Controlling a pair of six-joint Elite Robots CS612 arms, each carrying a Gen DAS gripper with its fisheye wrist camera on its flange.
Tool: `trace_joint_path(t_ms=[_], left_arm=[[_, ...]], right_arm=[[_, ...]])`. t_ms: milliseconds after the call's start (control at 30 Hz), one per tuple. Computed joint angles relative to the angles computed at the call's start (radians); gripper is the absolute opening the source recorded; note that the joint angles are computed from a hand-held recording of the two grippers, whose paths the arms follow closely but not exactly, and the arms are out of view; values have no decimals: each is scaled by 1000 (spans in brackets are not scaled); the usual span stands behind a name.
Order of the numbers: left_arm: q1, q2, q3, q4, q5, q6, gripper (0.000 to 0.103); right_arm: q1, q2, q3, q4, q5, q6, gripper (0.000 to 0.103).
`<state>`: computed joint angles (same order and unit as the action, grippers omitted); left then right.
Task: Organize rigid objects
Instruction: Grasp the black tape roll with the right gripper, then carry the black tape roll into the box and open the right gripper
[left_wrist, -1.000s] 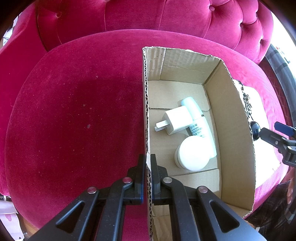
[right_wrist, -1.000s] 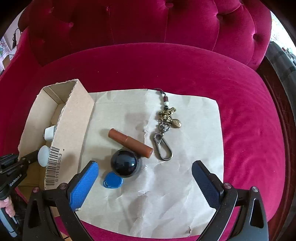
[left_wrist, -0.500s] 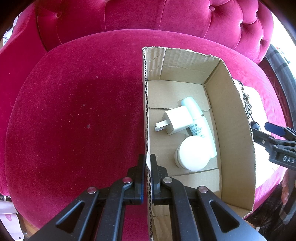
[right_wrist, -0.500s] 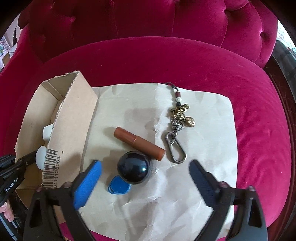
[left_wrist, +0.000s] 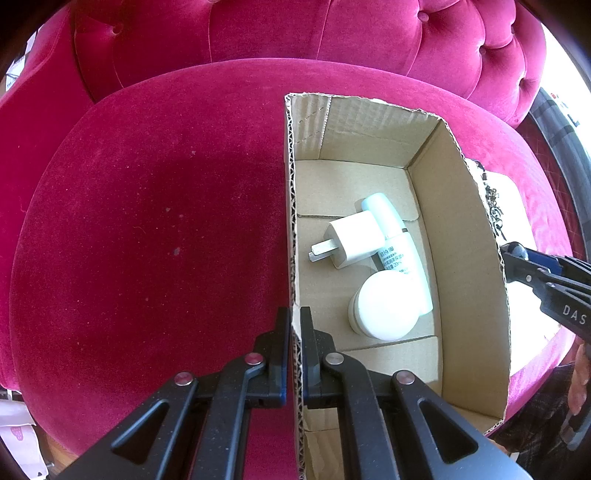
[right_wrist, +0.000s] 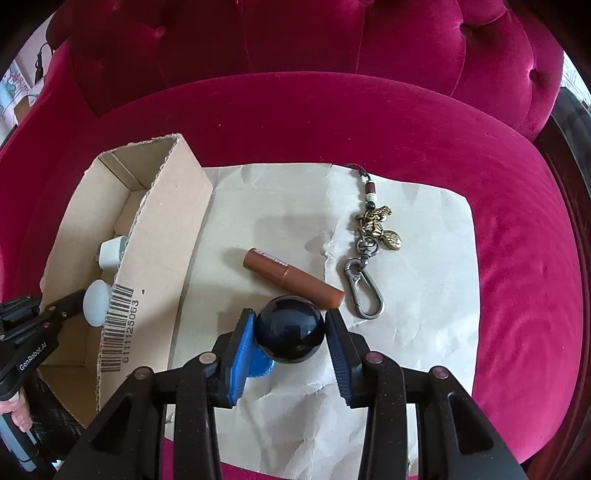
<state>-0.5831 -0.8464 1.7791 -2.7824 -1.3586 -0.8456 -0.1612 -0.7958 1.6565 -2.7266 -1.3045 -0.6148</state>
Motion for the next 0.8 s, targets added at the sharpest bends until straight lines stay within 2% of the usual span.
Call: trace_joint_path(t_ms=[367, 800], left_arm=[[0, -1, 3, -4, 0, -1, 4], [0, -1, 4, -5, 0, -3, 4]], right_arm=[[-3, -21, -1, 7, 18, -2, 41], [16, -50, -9, 5, 41, -19, 41]])
